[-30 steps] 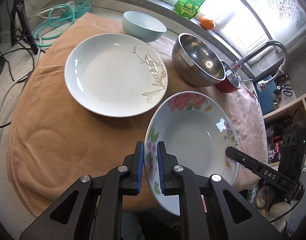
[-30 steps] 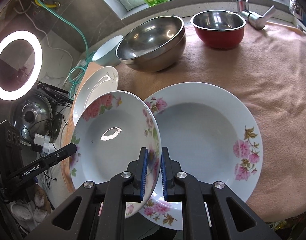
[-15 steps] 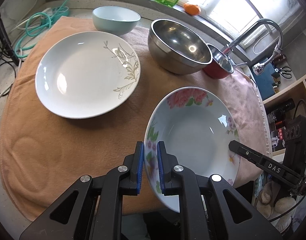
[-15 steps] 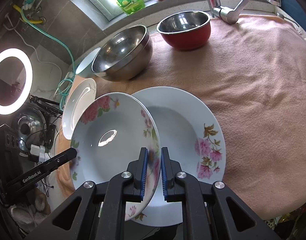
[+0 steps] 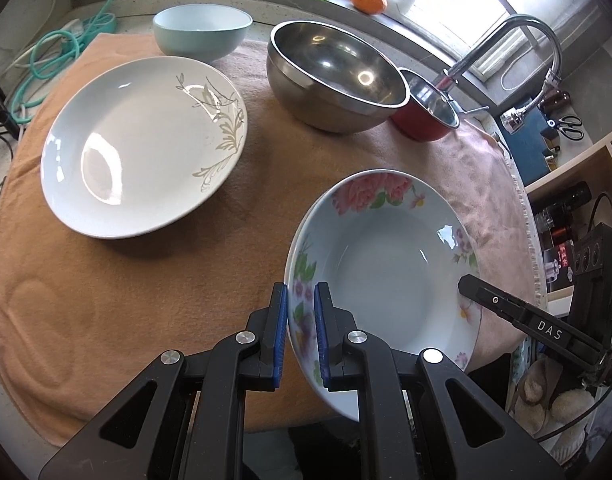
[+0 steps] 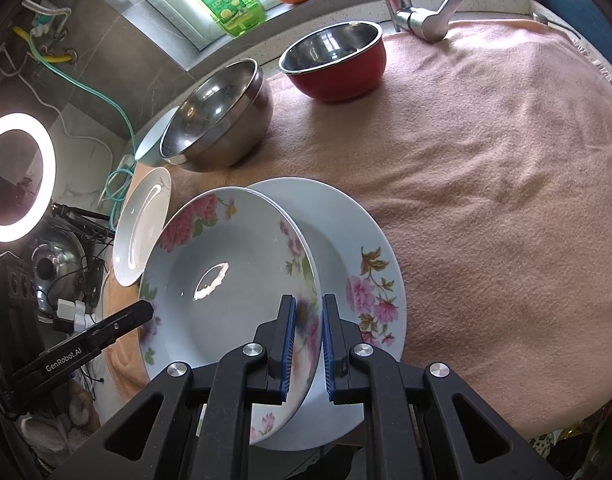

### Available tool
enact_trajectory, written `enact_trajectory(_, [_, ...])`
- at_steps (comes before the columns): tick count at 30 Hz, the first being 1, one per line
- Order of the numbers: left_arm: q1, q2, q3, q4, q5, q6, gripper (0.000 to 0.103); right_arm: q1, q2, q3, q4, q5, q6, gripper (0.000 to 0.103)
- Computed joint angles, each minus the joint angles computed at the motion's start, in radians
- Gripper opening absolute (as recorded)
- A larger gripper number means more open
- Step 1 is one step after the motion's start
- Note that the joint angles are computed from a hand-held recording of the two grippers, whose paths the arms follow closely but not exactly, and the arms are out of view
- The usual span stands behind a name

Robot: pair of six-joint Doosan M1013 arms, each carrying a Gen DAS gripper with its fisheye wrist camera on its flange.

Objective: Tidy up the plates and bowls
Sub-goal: 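Lower the red-rose plate into the cherry-blossom plate with both grippers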

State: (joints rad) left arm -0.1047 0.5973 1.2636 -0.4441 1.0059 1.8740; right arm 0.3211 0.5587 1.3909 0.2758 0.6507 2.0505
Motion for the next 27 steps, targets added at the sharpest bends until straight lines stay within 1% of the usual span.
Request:
enact_trajectory(12, [-0.011,0.011,-0.009,0.011,0.021,0.0,0.011,-0.009,0.003,0.011,-0.009,0.005,0.019,0.012])
enact_trajectory(19, [-0.013,0.014,-0.009,0.019,0.021,-0.007,0.011,-0.009,0.004,0.013,-0.021,-0.001,0.023,0.012])
enact_trajectory(23, [-0.012,0.013,-0.007,0.016,0.02,-0.004,0.011,-0.004,0.003,0.011,-0.052,0.004,0.035,0.012])
enact_trajectory(27, [-0.012,0.012,-0.006,0.018,0.018,-0.004,0.011,0.001,0.006,0.002,-0.082,0.017,0.044,0.015])
